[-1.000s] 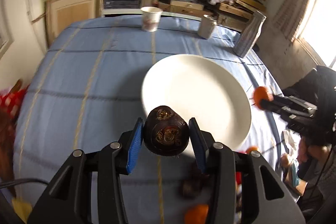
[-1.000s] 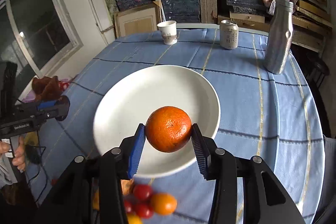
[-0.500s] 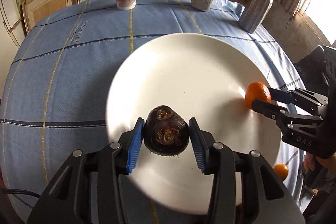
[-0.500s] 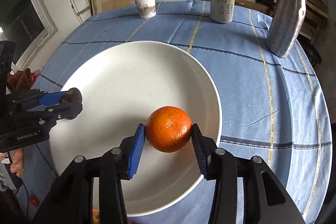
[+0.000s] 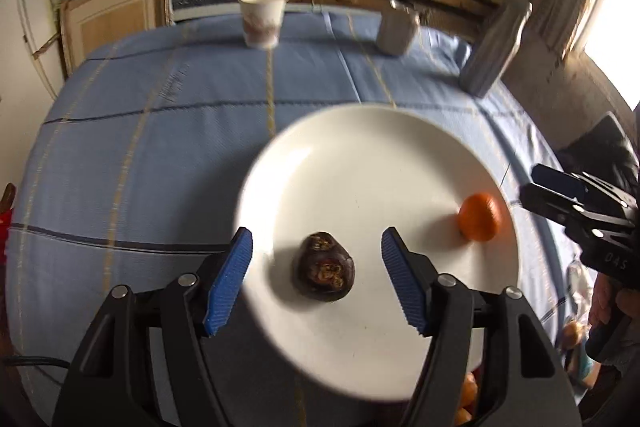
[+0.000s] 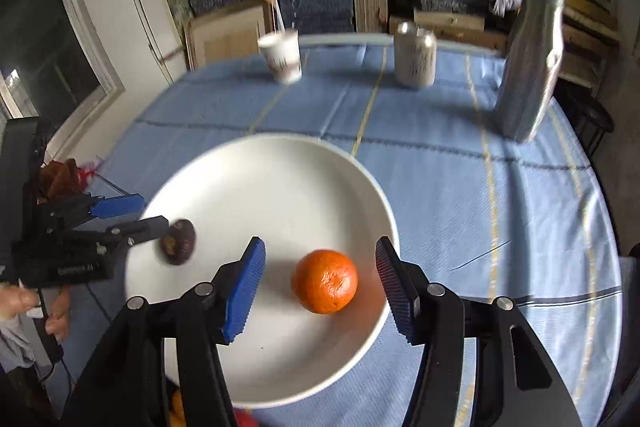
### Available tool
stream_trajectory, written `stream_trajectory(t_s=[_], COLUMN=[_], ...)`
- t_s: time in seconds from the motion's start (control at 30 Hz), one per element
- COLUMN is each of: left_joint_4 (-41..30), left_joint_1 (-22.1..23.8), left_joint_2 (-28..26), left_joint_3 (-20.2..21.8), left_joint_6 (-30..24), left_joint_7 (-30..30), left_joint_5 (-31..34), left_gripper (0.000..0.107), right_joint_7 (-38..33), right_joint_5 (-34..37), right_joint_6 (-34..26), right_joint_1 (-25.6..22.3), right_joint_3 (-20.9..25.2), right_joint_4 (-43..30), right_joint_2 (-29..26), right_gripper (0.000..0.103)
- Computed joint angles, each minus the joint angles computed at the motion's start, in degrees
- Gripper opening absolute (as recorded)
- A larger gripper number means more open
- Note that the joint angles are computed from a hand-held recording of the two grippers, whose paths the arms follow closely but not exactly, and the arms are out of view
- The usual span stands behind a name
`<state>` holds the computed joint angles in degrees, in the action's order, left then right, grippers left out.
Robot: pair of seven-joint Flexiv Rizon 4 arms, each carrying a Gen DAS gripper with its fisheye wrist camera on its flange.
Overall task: Organize fruits
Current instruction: 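Carry both fruits over the white plate and open both grippers, then grasp a red cherry tomato with the left gripper while the right gripper grasps a pale round fruit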
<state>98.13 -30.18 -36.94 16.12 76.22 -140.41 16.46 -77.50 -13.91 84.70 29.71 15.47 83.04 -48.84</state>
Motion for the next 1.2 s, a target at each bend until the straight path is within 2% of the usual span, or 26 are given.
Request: stream_trajectory(t_s=[0.1,0.17,0.27,0.4,0.53,0.67,0.77,0.87,0.97,1.03,1.2], left_joint_4=[4.8,8.9,14.7,21.7,23.9,25.7,26.8,27.3,28.3,28.8,29.3], left_joint_1=[-5.2,-9.2,-14.4,-15.7,-14.5,-11.2,-8.3,-5.9,-4.1,-4.2,-6.2], left_joint_2=[5.7,10.0,15.3,17.9,17.0,16.1,15.6,14.6,13.3,12.6,11.5], left_joint_3=[5.4,8.4,9.8,5.3,-1.0,-5.3,-7.0,-8.2,-9.2,-8.9,-6.9], left_joint_6=[-0.4,-2.3,-7.5,-9.4,-9.8,-5.9,-1.4,1.5,5.4,7.2,9.8], left_joint_7=[-5.9,-12.0,-20.8,-28.1,-28.4,-27.4,-27.5,-25.2,-20.5,-17.9,-14.3], left_joint_5=[4.2,8.3,13.1,12.8,12.7,15.2,18.0,18.2,16.5,15.1,12.3], left_gripper=[0.066,0.066,0.066,0.066,0.066,0.066,0.066,0.065,0.06,0.059,0.059], right_joint_7=[-1.0,-1.5,-3.7,-4.2,-5.4,-2.1,2.6,5.6,8.7,10.1,11.3], right_joint_5=[1.0,1.0,-0.7,-3.0,-3.3,-1.8,-0.1,-0.1,0.8,1.4,0.6], right_joint_6=[7.9,10.9,13.3,11.4,10.2,12.7,13.5,14.1,15.5,15.8,14.1], right_joint_1=[-2.0,-4.4,-13.7,-23.6,-26.4,-19.7,-17.4,-10.5,-0.7,4.5,10.8], right_joint_3=[0.9,3.2,13.7,24.7,27.8,20.6,19.2,12.4,2.3,-3.4,-10.1], right_joint_4=[8.6,12.6,18.5,24.1,30.0,36.3,38.9,40.6,43.0,44.4,46.8], right_joint_2=[5.9,8.0,9.3,9.1,11.3,16.5,17.7,19.9,22.2,22.9,23.6], right_gripper=[0.063,0.065,0.066,0.066,0.066,0.066,0.066,0.066,0.066,0.066,0.066])
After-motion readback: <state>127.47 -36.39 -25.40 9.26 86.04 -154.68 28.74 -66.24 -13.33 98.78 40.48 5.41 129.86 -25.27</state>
